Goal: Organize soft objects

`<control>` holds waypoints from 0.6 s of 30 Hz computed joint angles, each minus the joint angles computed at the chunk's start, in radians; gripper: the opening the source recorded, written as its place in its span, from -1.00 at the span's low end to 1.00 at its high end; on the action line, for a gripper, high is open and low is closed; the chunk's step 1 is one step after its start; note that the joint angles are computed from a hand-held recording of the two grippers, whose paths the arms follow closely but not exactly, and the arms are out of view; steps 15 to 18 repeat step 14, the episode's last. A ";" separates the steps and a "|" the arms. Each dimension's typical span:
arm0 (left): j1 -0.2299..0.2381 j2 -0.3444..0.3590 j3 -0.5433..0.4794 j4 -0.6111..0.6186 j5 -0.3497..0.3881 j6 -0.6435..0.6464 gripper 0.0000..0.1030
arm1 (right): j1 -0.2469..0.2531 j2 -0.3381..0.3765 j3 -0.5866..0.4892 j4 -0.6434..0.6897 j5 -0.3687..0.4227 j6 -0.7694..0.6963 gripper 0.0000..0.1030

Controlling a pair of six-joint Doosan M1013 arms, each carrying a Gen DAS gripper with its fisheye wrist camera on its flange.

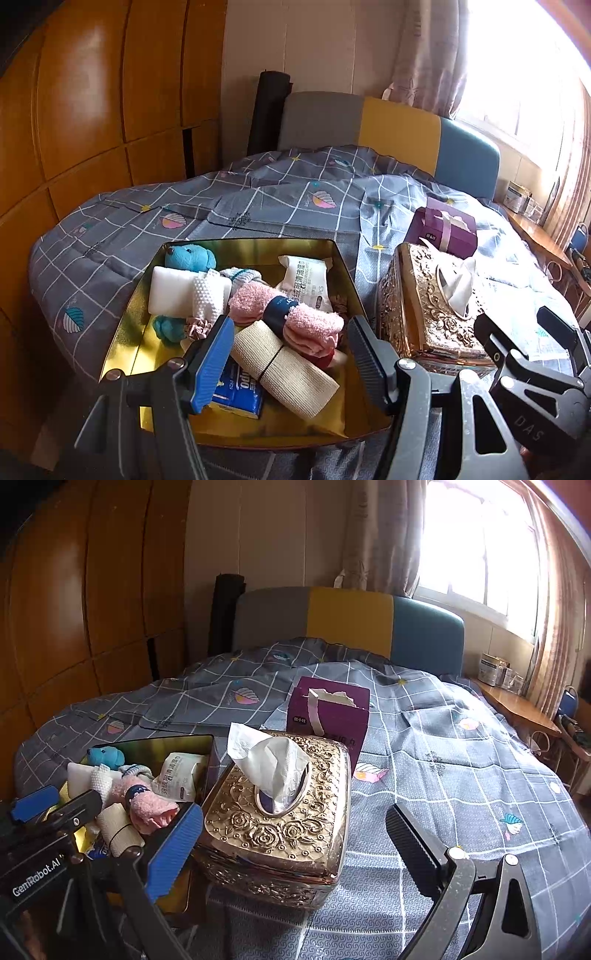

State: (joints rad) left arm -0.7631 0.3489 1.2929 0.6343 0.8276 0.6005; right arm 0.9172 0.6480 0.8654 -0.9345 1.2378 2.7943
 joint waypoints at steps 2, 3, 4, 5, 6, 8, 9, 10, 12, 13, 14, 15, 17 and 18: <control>-0.002 0.000 0.002 0.019 0.000 -0.011 0.26 | 0.000 -0.001 0.002 -0.001 0.000 -0.003 0.95; -0.003 0.000 0.004 0.029 0.000 -0.018 0.26 | 0.000 -0.001 0.002 -0.001 0.000 -0.004 0.96; -0.002 -0.001 0.007 0.032 -0.004 -0.025 0.26 | 0.000 -0.001 0.003 -0.001 -0.001 -0.003 0.96; 0.000 -0.003 0.011 0.027 -0.014 -0.025 0.21 | 0.000 -0.001 0.001 -0.001 0.001 -0.004 0.97; 0.002 -0.007 0.018 0.027 -0.031 -0.028 0.10 | 0.000 -0.001 0.002 0.000 0.001 -0.004 0.97; 0.006 -0.014 0.030 0.027 -0.063 -0.030 0.02 | 0.000 -0.003 0.006 -0.001 -0.001 -0.001 0.97; 0.006 -0.017 0.033 0.030 -0.073 -0.034 0.01 | 0.000 -0.004 0.007 -0.003 -0.001 0.000 0.97; 0.005 -0.019 0.037 0.044 -0.079 -0.045 0.01 | 0.000 -0.005 0.009 -0.005 -0.002 0.000 0.97; 0.003 -0.019 0.037 0.061 -0.079 -0.039 0.01 | 0.000 -0.007 0.013 -0.008 -0.005 0.003 0.97; 0.003 -0.018 0.035 0.059 -0.077 -0.036 0.01 | 0.000 -0.008 0.015 -0.009 -0.005 0.005 0.97; 0.007 -0.018 0.033 0.033 -0.083 -0.019 0.02 | 0.000 -0.009 0.016 -0.010 -0.004 0.007 0.97; 0.007 -0.018 0.033 0.033 -0.083 -0.019 0.02 | 0.000 -0.009 0.016 -0.010 -0.004 0.007 0.97; 0.007 -0.018 0.033 0.033 -0.083 -0.019 0.02 | 0.000 -0.009 0.016 -0.010 -0.004 0.007 0.97; 0.007 -0.018 0.033 0.033 -0.083 -0.019 0.02 | 0.000 -0.009 0.016 -0.010 -0.004 0.007 0.97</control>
